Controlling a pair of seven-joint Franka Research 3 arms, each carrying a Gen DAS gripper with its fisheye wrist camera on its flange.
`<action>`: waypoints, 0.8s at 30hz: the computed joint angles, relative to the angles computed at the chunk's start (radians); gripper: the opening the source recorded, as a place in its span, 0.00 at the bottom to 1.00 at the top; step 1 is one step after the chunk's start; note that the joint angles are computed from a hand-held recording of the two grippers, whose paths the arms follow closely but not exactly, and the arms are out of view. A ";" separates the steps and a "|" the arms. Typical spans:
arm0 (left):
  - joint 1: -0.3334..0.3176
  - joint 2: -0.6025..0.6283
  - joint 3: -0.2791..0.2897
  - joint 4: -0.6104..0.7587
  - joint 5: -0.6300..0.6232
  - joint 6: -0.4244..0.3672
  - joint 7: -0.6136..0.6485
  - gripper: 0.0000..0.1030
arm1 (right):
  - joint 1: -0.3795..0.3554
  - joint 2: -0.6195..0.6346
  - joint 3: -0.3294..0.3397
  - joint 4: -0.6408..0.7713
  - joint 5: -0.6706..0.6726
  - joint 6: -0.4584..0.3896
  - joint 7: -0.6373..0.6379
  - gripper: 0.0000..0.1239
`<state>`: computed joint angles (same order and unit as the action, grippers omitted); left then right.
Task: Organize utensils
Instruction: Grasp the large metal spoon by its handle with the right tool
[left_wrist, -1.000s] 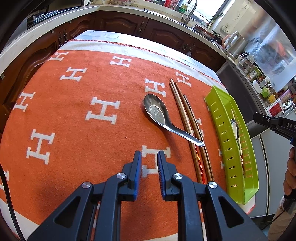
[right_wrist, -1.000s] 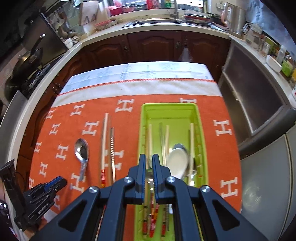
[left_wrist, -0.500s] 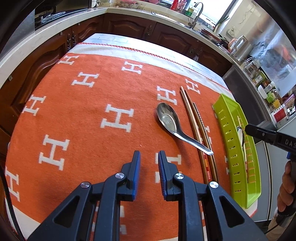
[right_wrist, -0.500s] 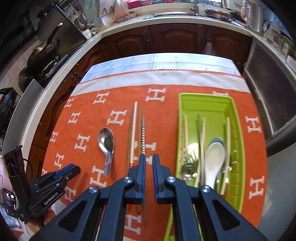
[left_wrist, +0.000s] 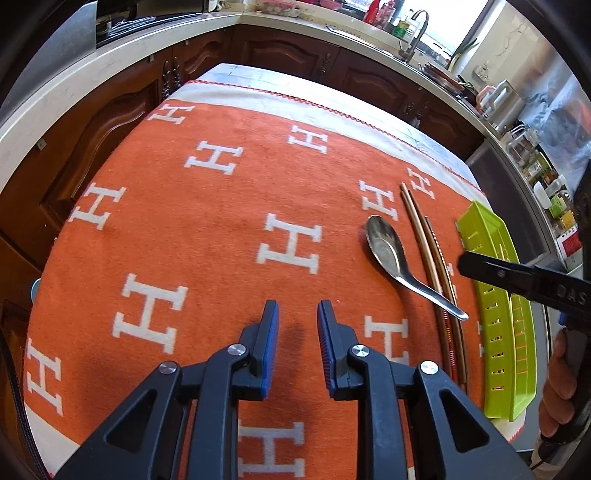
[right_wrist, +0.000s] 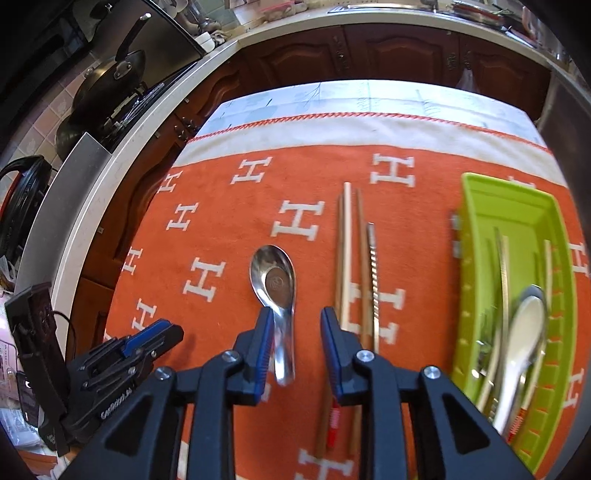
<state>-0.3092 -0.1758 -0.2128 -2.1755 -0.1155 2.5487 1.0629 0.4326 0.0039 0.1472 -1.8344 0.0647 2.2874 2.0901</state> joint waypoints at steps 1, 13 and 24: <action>0.000 0.000 0.002 -0.002 -0.005 0.002 0.003 0.19 | -0.001 0.016 -0.001 0.011 0.005 0.001 -0.001 0.21; 0.009 0.033 0.004 0.012 -0.020 0.006 0.014 0.19 | 0.033 0.185 -0.034 0.131 -0.052 0.017 0.002 0.21; 0.018 0.034 0.001 0.009 -0.019 0.008 0.008 0.19 | 0.108 0.202 -0.040 0.146 -0.276 0.001 -0.031 0.05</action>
